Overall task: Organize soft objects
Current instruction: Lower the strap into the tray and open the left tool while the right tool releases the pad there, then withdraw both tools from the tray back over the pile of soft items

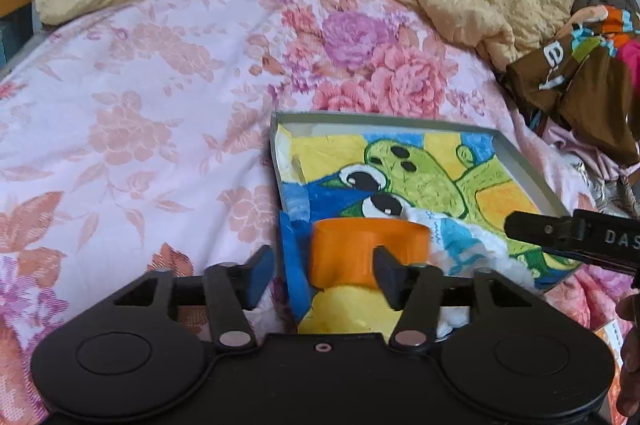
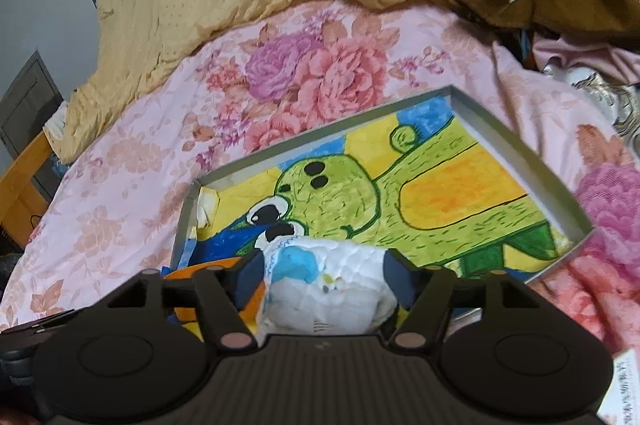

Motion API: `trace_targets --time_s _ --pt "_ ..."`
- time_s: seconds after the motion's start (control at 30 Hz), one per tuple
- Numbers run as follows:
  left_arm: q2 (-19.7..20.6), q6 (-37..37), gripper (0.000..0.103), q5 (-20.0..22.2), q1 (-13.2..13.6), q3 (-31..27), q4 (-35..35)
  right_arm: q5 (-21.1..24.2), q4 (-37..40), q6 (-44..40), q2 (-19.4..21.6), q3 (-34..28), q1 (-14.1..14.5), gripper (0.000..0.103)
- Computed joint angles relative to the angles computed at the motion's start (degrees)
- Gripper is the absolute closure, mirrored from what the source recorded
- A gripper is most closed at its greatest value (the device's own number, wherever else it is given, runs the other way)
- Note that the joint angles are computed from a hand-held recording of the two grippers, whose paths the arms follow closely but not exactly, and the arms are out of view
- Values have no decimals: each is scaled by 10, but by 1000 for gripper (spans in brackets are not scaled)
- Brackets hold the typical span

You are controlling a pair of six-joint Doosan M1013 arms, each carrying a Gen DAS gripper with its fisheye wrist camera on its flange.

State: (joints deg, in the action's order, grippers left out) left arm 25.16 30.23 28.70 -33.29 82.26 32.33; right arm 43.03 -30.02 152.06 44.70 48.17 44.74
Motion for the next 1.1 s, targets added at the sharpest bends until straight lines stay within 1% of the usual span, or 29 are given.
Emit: trace_targets --time_s 0.03,0.07,0.13,0.2,0.27,0.37,0.5,0.6,0.67,0.7,0.73,0.83,0.97,1.0,1.1 --pt "-3 -14 35 0 -1 2 12 -2 -6 5 -4 6 1 25" --pt "-6 -31 34 -1 -3 5 26 -4 -11 9 -7 10 2 21" --pt "-14 -59 28 -6 -7 13 49 -14 -27 23 -18 25 4 17" --pt "-23 -98 25 -10 -12 23 85 -23 -43 37 -29 40 6 14" --pt "-32 -132 23 -12 -18 32 120 -36 -62 51 -41 59 8 9" --pt "-45 -180 19 -15 -29 46 172 -45 -102 81 -59 86 15 4" --pt "-67 -253 15 -18 -43 70 248 -47 -155 121 -80 116 25 3" --pt "-83 -296 14 -6 -56 86 300 -59 -194 159 -99 145 32 1" --pt "-93 -314 11 2 -64 96 325 -65 -220 179 -112 165 38 0" --pt "-99 -324 7 7 -69 101 339 -65 -235 187 -117 173 41 0" --pt "-102 -333 6 11 -72 105 351 -64 -250 195 -123 182 45 0" --pt "-117 -353 6 18 -84 119 378 -64 -289 206 -137 207 57 0" --pt "-132 -382 3 30 -100 137 412 -83 -344 238 -158 246 71 0" --pt "-136 -389 1 33 -104 142 425 -83 -354 247 -162 253 74 0" --pt "-145 -401 1 42 -115 157 448 -80 -374 272 -173 269 81 0"
